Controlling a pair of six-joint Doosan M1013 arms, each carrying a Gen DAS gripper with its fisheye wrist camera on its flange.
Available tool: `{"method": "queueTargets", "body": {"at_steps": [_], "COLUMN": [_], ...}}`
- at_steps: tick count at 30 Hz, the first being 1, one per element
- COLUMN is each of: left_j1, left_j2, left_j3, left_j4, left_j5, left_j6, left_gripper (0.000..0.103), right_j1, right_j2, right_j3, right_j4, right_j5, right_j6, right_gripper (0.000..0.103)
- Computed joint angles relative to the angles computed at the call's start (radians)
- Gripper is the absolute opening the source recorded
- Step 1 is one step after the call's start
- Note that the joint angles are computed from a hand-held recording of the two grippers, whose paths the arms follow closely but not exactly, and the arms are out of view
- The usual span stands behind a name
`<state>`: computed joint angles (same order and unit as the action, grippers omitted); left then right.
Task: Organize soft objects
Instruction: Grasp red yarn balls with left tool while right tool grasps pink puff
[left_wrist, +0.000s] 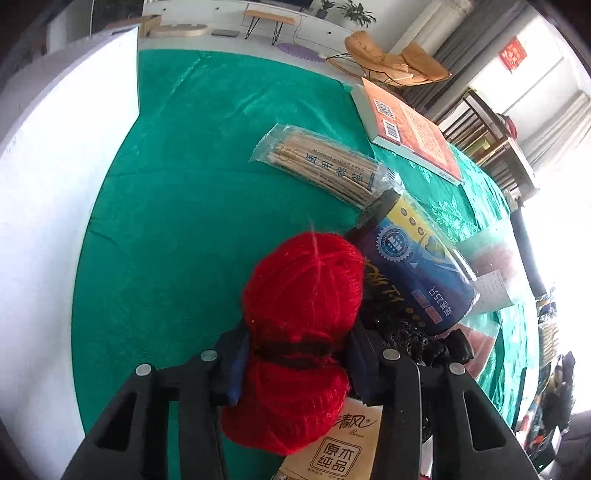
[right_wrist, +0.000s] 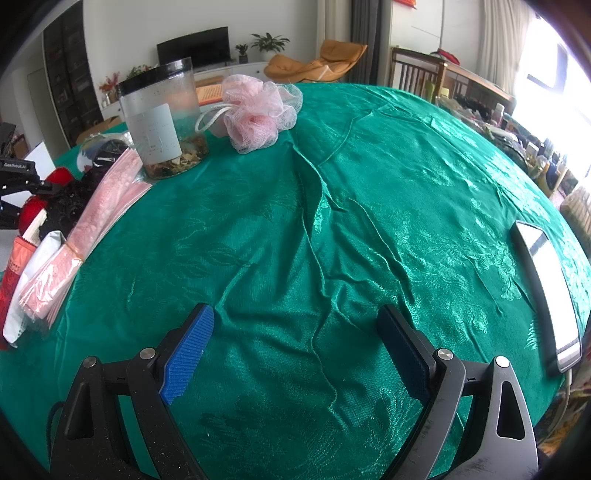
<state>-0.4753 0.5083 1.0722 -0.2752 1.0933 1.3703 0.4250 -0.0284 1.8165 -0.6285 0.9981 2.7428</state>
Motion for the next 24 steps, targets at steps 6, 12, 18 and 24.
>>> {"method": "queueTargets", "body": {"at_steps": [6,12,18,24], "left_j1": [0.004,0.025,0.036,0.047], "left_j2": [-0.048,-0.09,-0.112,-0.131], "left_j3": [0.037,0.065,0.068,0.075], "left_j4": [-0.039,-0.111,-0.156,-0.189], "left_j5": [-0.073,-0.114,-0.118,-0.111], "left_j6": [0.051,0.102,0.122,0.146], "left_gripper": [0.043,0.043,0.043,0.043], "right_j1": [-0.018,-0.149,-0.327,-0.386], "right_j2": [-0.009,-0.071,0.044,0.198], "right_j3": [-0.006,0.024,-0.115,-0.248], "right_j4": [0.058,0.132,0.505,0.814], "right_j5": [-0.008,-0.254,-0.406,-0.326], "right_j6": [-0.053,0.074,-0.264,-0.564], "right_gripper": [0.091,0.091,0.091,0.084]}}
